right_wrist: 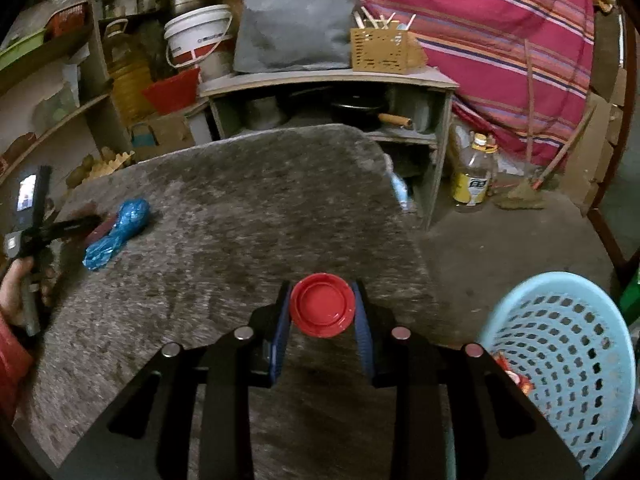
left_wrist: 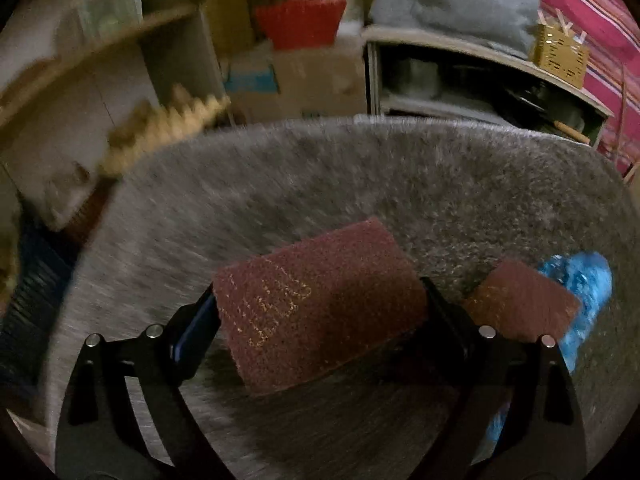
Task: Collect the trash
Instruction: 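Carry the maroon pad in the left tool over the basket while the right tool carries the red cap there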
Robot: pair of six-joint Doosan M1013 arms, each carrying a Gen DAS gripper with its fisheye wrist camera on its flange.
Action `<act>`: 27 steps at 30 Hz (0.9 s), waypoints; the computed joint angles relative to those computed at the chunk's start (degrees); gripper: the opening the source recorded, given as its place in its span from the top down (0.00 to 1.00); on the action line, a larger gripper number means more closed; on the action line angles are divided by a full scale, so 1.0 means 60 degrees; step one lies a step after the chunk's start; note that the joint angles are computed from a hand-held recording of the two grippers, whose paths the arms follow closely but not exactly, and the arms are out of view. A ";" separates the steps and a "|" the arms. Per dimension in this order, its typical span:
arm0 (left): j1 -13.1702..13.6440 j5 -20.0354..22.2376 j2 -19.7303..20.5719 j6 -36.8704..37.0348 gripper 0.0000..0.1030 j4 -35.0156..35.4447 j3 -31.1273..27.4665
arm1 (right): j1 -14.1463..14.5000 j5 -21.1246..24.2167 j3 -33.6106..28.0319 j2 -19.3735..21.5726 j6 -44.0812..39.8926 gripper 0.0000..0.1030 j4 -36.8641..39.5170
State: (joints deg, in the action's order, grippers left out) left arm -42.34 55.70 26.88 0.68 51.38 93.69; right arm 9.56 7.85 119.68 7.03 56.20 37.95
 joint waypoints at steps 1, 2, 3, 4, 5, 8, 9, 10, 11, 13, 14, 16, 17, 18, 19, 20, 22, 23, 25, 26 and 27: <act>-0.0124 0.0167 -0.0088 -0.0043 0.13 0.0244 0.0038 | -0.0063 -0.0046 0.0050 -0.0051 0.0324 0.71 -0.0336; -0.0242 0.0301 -0.0169 -0.0084 0.13 0.0473 0.0060 | -0.0130 -0.0057 0.0089 -0.0084 0.0364 0.71 -0.0376; -0.0368 0.0445 -0.0226 -0.0081 0.13 0.0672 0.0052 | -0.0192 -0.0069 0.0129 -0.0126 0.0537 0.71 -0.0530; -0.0553 0.0632 -0.0287 -0.0084 0.13 0.0956 0.0007 | -0.0289 -0.0100 0.0200 -0.0195 0.0712 0.71 -0.0665; -0.0699 0.0705 -0.0335 -0.0090 0.13 0.1143 -0.0041 | -0.0371 -0.0119 0.0251 -0.0256 0.0684 0.71 -0.0605; -0.1105 0.0534 -0.0448 -0.0231 0.13 0.1537 -0.0227 | -0.0677 -0.0193 0.0481 -0.0524 -0.0306 0.71 0.0508; -0.1240 0.0461 -0.0445 -0.0271 0.13 0.1668 -0.0314 | -0.0789 -0.0237 0.0569 -0.0627 -0.0413 0.71 0.0624; -0.1386 0.0401 -0.0411 -0.0277 0.13 0.1801 -0.0434 | -0.0870 -0.0277 0.0626 -0.0692 -0.0373 0.71 0.0579; -0.1527 0.0323 -0.0376 -0.0262 0.13 0.1929 -0.0544 | -0.1013 -0.0334 0.0721 -0.0797 -0.0362 0.71 0.0579; -0.1830 0.0120 -0.0238 -0.0234 0.13 0.2183 -0.0839 | -0.1348 -0.0366 0.0894 -0.0976 -0.1059 0.71 0.1336; -0.1957 0.0010 -0.0175 -0.0268 0.13 0.2281 -0.0945 | -0.1510 -0.0397 0.0971 -0.1051 -0.1212 0.71 0.1512; -0.2179 -0.0354 0.0007 -0.0223 0.13 0.2376 -0.1254 | -0.1846 -0.0459 0.1116 -0.1179 -0.1237 0.71 0.1553; -0.2301 -0.0511 0.0111 -0.0213 0.13 0.2424 -0.1394 | -0.2020 -0.0474 0.1187 -0.1234 -0.1350 0.71 0.1662; -0.2420 -0.0655 0.0221 -0.0140 0.13 0.2431 -0.1552 | -0.2152 -0.0472 0.1229 -0.1269 -0.1467 0.71 0.1777; -0.2536 -0.0844 0.0392 -0.0003 0.13 0.2396 -0.1779 | -0.2328 -0.0459 0.1292 -0.1312 -0.1809 0.71 0.2119; -0.2620 -0.1009 0.0562 0.0157 0.13 0.2319 -0.1998 | -0.2545 -0.0435 0.1363 -0.1357 -0.2223 0.71 0.2538; -0.2789 -0.1281 0.0962 0.0583 0.13 0.2081 -0.2519 | -0.2923 -0.0342 0.1481 -0.1417 -0.3158 0.71 0.3518; -0.2873 -0.1417 0.1162 0.0796 0.13 0.1946 -0.2788 | -0.3188 -0.0236 0.1547 -0.1438 -0.3830 0.71 0.4220; -0.3040 -0.1685 0.1537 0.1239 0.13 0.1714 -0.3286 | -0.3497 -0.0062 0.1613 -0.1443 -0.4734 0.71 0.5127; -0.3120 -0.1740 0.1746 0.1509 0.13 0.1623 -0.3576 | -0.3687 0.0040 0.1635 -0.1423 -0.5242 0.71 0.5610; -0.3196 -0.1783 0.1972 0.1852 0.13 0.1476 -0.3905 | -0.3769 0.0076 0.1652 -0.1429 -0.5414 0.71 0.5766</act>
State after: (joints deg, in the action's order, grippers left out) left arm -61.52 45.01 38.72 11.79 60.23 70.26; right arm -13.05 8.31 129.60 -1.54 23.72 72.54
